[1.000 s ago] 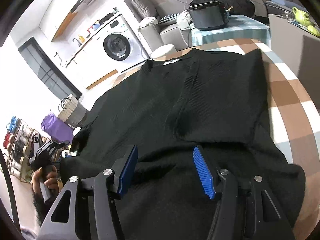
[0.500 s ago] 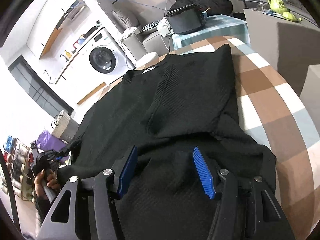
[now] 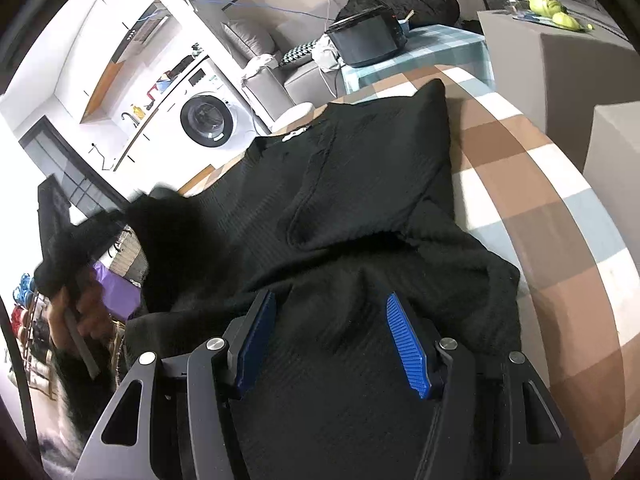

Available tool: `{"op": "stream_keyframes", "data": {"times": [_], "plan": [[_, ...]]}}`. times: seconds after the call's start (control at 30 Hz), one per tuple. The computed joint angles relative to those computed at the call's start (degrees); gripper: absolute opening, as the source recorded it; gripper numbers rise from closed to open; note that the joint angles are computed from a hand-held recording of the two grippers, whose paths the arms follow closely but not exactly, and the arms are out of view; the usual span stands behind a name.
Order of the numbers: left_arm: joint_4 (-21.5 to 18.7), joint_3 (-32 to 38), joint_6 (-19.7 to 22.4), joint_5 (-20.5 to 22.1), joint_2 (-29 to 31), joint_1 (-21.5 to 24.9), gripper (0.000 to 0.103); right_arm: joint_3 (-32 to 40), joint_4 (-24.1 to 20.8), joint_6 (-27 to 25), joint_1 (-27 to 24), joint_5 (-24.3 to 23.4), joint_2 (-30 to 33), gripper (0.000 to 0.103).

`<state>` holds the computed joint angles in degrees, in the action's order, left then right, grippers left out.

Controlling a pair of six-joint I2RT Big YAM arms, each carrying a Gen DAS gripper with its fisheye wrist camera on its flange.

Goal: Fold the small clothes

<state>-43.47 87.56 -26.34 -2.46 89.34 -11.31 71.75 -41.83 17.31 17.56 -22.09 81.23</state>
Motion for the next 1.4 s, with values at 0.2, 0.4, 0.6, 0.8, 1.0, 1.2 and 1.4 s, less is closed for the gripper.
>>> {"op": "stream_keyframes", "data": {"times": [0.2,0.4,0.6,0.8,1.0,1.2,1.4], "plan": [[2.56,-4.89,-5.54,-0.41,-2.80,1.66,0.066,-0.80,-0.09,-0.66,-0.86,-0.06,-0.73,0.062],[6.39,-10.77,-8.69,-0.66,-4.93,7.21,0.069,-0.73,-0.45,-0.09,-0.96,-0.01,0.10,0.062],[7.74,-7.77,-12.29,4.89,1.63,11.92,0.069,-0.47,-0.95,-0.05,-0.93,0.00,-0.03,0.062],[5.63,-2.30,-12.78,6.82,8.61,12.93,0.044,-1.23,-1.54,0.92,-1.62,0.23,-0.64,0.062],[7.74,2.00,-10.96,6.07,11.76,11.98,0.002,-1.36,-2.21,0.88,-1.70,0.84,-0.72,0.062],[10.36,7.50,-6.46,7.23,11.58,9.62,0.012,-1.81,-2.77,1.06,-1.94,2.41,-2.11,0.062],[11.97,1.02,-2.21,0.71,4.31,7.83,0.070,-3.02,-1.11,1.49,-2.90,3.32,-4.43,0.062]]}}
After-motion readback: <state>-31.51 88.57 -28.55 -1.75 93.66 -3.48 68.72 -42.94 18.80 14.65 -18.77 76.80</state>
